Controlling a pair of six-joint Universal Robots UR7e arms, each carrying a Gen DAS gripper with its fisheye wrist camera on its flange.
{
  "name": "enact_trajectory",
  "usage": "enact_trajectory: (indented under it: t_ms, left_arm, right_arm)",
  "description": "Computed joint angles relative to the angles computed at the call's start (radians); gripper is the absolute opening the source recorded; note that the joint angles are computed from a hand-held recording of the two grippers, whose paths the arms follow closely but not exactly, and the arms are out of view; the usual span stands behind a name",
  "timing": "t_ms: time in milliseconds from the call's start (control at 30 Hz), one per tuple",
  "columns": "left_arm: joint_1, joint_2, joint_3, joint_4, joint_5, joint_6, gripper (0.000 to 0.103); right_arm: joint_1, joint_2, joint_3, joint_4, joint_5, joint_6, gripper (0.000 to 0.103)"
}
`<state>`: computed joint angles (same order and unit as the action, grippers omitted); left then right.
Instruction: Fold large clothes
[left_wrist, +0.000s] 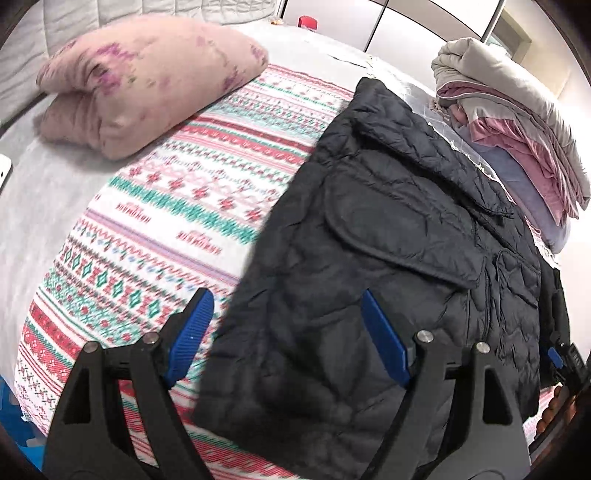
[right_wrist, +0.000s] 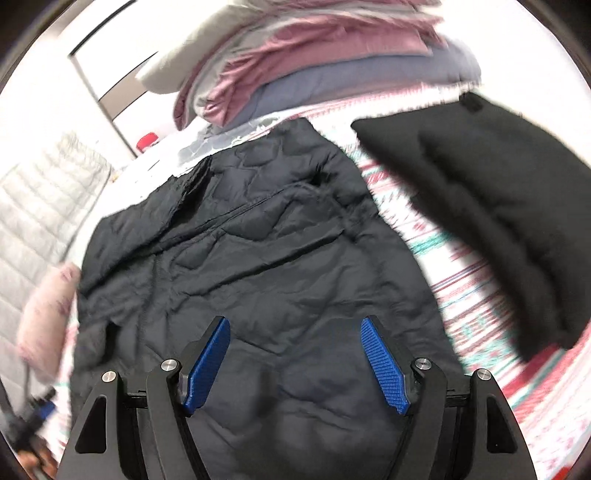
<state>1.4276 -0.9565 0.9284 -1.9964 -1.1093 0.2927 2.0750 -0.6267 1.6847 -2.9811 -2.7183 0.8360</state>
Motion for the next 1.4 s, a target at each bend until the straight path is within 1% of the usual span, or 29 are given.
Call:
enact_trajectory:
  t_ms: [133, 200, 267, 433, 533, 567, 633, 667, 733, 767, 800, 833, 867, 900, 967, 1000, 1033, 1067, 1100, 1133, 1200, 1267, 1300, 1333, 1367, 1400]
  left_arm:
    - [0.031, 0.013, -0.076, 0.095, -0.047, -0.018, 0.082]
    - [0.042, 0.019, -0.103, 0.124, -0.065, -0.023, 0.082]
    - [0.052, 0.024, -0.123, 0.149, -0.068, -0.024, 0.082]
    - [0.073, 0.04, -0.171, 0.209, -0.093, -0.049, 0.082]
    - [0.082, 0.047, -0.19, 0.244, -0.111, -0.072, 0.082]
    - [0.084, 0.045, -0.187, 0.248, -0.121, -0.074, 0.082]
    - [0.087, 0.038, -0.175, 0.248, -0.131, -0.072, 0.081]
    - [0.088, 0.033, -0.164, 0.248, -0.136, -0.068, 0.079]
    - [0.089, 0.03, -0.155, 0.257, -0.142, -0.066, 0.077]
    - [0.089, 0.028, -0.149, 0.258, -0.145, -0.07, 0.076]
    - [0.09, 0.027, -0.147, 0.259, -0.147, -0.073, 0.075]
    - [0.091, 0.025, -0.142, 0.262, -0.153, -0.075, 0.071]
    - [0.092, 0.025, -0.142, 0.27, -0.162, -0.075, 0.061]
    - [0.092, 0.027, -0.144, 0.283, -0.171, -0.075, 0.055]
    - [0.086, 0.017, -0.116, 0.275, -0.155, -0.069, 0.032]
    - [0.082, 0.005, -0.088, 0.249, -0.137, -0.064, 0.025]
    - [0.081, -0.001, -0.074, 0.237, -0.136, -0.068, 0.017]
    - [0.082, -0.009, -0.062, 0.233, -0.145, -0.078, 0.015]
    - [0.08, -0.02, -0.046, 0.228, -0.15, -0.085, 0.015]
    - [0.078, -0.032, -0.026, 0.217, -0.151, -0.084, 0.015]
    - [0.074, -0.047, 0.003, 0.201, -0.146, -0.069, 0.015]
    - [0.074, -0.05, 0.013, 0.193, -0.139, -0.063, 0.017]
    - [0.076, -0.043, -0.001, 0.21, -0.143, -0.072, 0.019]
    - [0.078, -0.035, -0.017, 0.231, -0.151, -0.081, 0.023]
    - [0.082, -0.024, -0.042, 0.26, -0.162, -0.091, 0.027]
    - [0.086, -0.015, -0.061, 0.279, -0.173, -0.1, 0.028]
  right_arm:
    - [0.009, -0.073, 0.1, 0.118, -0.01, 0.135, 0.079]
    - [0.01, -0.11, 0.155, 0.158, -0.002, 0.199, 0.079]
    - [0.01, -0.146, 0.211, 0.18, 0.022, 0.256, 0.079]
    - [0.008, -0.185, 0.312, 0.102, 0.091, 0.283, 0.079]
    - [0.01, -0.196, 0.353, 0.089, 0.122, 0.335, 0.079]
    - [0.009, -0.197, 0.368, 0.062, 0.139, 0.34, 0.079]
    - [0.008, -0.187, 0.394, -0.043, 0.181, 0.314, 0.079]
    - [0.008, -0.174, 0.411, -0.139, 0.2, 0.28, 0.079]
    - [0.008, -0.153, 0.431, -0.263, 0.228, 0.242, 0.078]
    - [0.009, -0.148, 0.434, -0.282, 0.231, 0.241, 0.073]
    - [0.01, -0.145, 0.434, -0.278, 0.231, 0.245, 0.059]
    - [0.009, -0.141, 0.432, -0.286, 0.242, 0.24, 0.05]
    - [0.005, -0.135, 0.436, -0.322, 0.264, 0.224, 0.034]
    - [0.005, -0.127, 0.435, -0.346, 0.272, 0.208, 0.025]
    - [0.016, -0.123, 0.419, -0.319, 0.245, 0.204, 0.016]
    - [0.021, -0.121, 0.408, -0.289, 0.224, 0.212, 0.013]
    - [0.03, -0.124, 0.393, -0.223, 0.184, 0.239, 0.012]
    - [0.04, -0.129, 0.378, -0.142, 0.142, 0.278, 0.01]
    - [0.048, -0.132, 0.37, -0.091, 0.11, 0.308, 0.01]
    - [0.052, -0.134, 0.369, -0.078, 0.095, 0.322, 0.009]
    - [0.059, -0.138, 0.378, -0.096, 0.083, 0.329, 0.009]
    - [0.056, -0.143, 0.382, -0.095, 0.102, 0.301, 0.01]
    - [0.055, -0.141, 0.379, -0.087, 0.112, 0.3, 0.011]
    - [0.05, -0.139, 0.374, -0.075, 0.129, 0.304, 0.014]
    - [0.049, -0.138, 0.372, -0.065, 0.137, 0.309, 0.014]
    - [0.049, -0.136, 0.37, -0.065, 0.143, 0.307, 0.016]
